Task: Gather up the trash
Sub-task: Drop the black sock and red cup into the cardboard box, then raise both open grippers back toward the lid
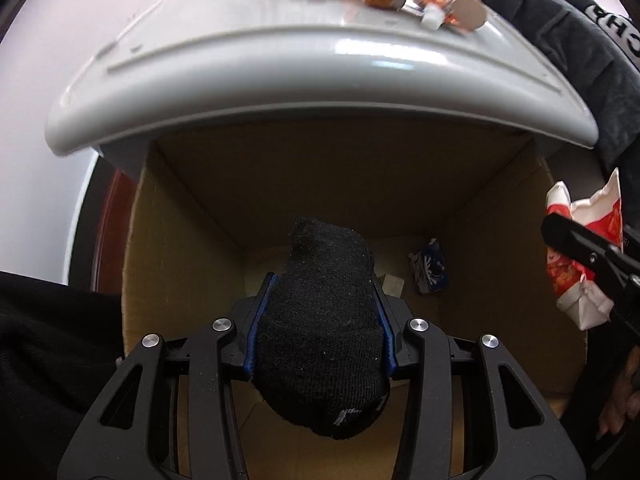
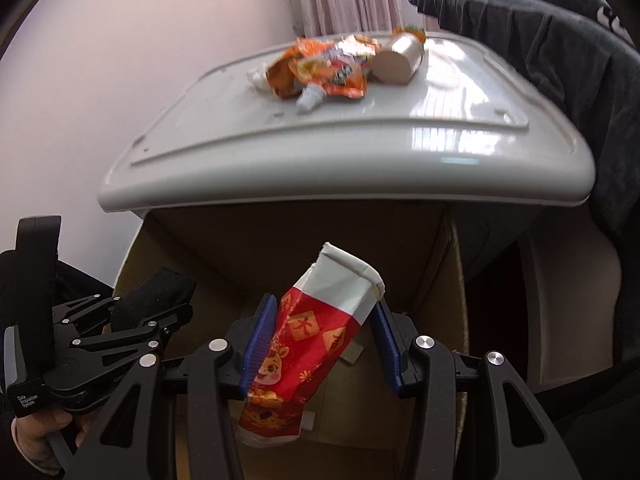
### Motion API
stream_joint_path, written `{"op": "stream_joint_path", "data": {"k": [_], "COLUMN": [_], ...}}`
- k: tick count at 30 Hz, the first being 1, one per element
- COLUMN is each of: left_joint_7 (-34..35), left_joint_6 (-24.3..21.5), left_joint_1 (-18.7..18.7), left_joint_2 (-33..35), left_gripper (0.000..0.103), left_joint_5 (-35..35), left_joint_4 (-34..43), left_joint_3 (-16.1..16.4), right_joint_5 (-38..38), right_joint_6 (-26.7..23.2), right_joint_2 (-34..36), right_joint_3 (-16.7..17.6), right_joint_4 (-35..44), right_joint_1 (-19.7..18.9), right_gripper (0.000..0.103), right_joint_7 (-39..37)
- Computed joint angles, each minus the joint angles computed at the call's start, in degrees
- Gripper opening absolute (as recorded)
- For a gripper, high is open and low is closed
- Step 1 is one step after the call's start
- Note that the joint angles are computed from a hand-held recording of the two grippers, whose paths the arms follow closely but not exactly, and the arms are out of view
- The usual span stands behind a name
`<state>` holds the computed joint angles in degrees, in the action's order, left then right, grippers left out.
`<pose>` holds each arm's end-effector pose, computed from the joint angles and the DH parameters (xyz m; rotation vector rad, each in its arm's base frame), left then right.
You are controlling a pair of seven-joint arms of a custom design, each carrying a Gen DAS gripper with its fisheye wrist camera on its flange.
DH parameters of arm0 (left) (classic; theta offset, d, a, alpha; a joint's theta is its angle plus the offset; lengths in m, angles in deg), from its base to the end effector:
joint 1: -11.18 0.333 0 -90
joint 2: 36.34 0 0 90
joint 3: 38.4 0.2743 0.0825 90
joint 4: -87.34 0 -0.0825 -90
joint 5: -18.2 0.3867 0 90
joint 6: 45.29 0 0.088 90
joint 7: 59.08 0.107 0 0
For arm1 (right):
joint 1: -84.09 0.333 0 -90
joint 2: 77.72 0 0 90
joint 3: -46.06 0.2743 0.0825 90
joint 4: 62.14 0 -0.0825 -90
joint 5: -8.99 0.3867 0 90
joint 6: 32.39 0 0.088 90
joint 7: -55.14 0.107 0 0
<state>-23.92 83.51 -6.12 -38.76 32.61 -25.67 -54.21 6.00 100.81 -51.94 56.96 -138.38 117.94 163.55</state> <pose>0.4883 -0.3119 0.4776 -2.2683 1.7605 -0.4500 0.5299 0.4855 0.5028 -2.1931 1.3871 -0.1340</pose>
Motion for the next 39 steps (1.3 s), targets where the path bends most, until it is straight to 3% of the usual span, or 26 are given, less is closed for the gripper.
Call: {"op": "stream_joint_path", "data": {"k": [15, 16, 17, 18, 19, 20, 24, 39], "left_joint_7": [-2.1, -2.3, -2.9, -3.9, -5.4, -7.2, -8.6, -9.6], "left_joint_6": [-0.5, -0.2, -0.3, -1.0, -1.6, -1.8, -1.3, 0.5], "left_joint_1": [-0.6, -0.6, -0.6, -0.6, -0.6, -0.7, -0.5, 0.1], "left_joint_2": [0.2, 0.1, -0.2, -0.2, -0.4, -0.8, -1.6, -1.7], "left_gripper": [0.044, 0.047, 0.057, 0.067, 0.080, 0.081, 0.082, 0.082], "left_joint_5": [1.7, 1.7, 2.2, 3.4, 5.2, 7.4, 8.0, 6.9], "left_joint_4": [0.6, 0.6, 0.3, 0.6, 0.7, 0.6, -0.2, -1.4], "left_joint_3": [-0.1, -0.1, -0.2, -0.4, -0.6, -0.9, -1.0, -0.6], "right_joint_5": [1.4, 1.4, 1.0, 0.3, -0.3, -0.6, -0.9, -0.5], "right_joint_6": [0.1, 0.1, 0.2, 0.8, 1.7, 2.8, 5.0, 4.6], "right_joint_2": [0.2, 0.1, -0.2, -0.6, -1.1, -1.7, -3.1, -2.3], "right_joint_3": [0.2, 0.2, 0.0, -0.4, -0.7, -0.7, -0.8, -0.2], "right_joint_4": [0.0, -0.1, -0.3, -0.9, -1.6, -2.4, -4.5, -3.0], "right_joint_1": [-0.5, -0.5, -0.4, -0.1, 0.0, -0.1, -0.7, -1.4], "right_gripper": [0.050, 0.052, 0.058, 0.071, 0.073, 0.074, 0.074, 0.074], "right_joint_7": [-0.1, 0.0, 0.4, 1.3, 2.0, 2.5, 4.7, 5.2]}}
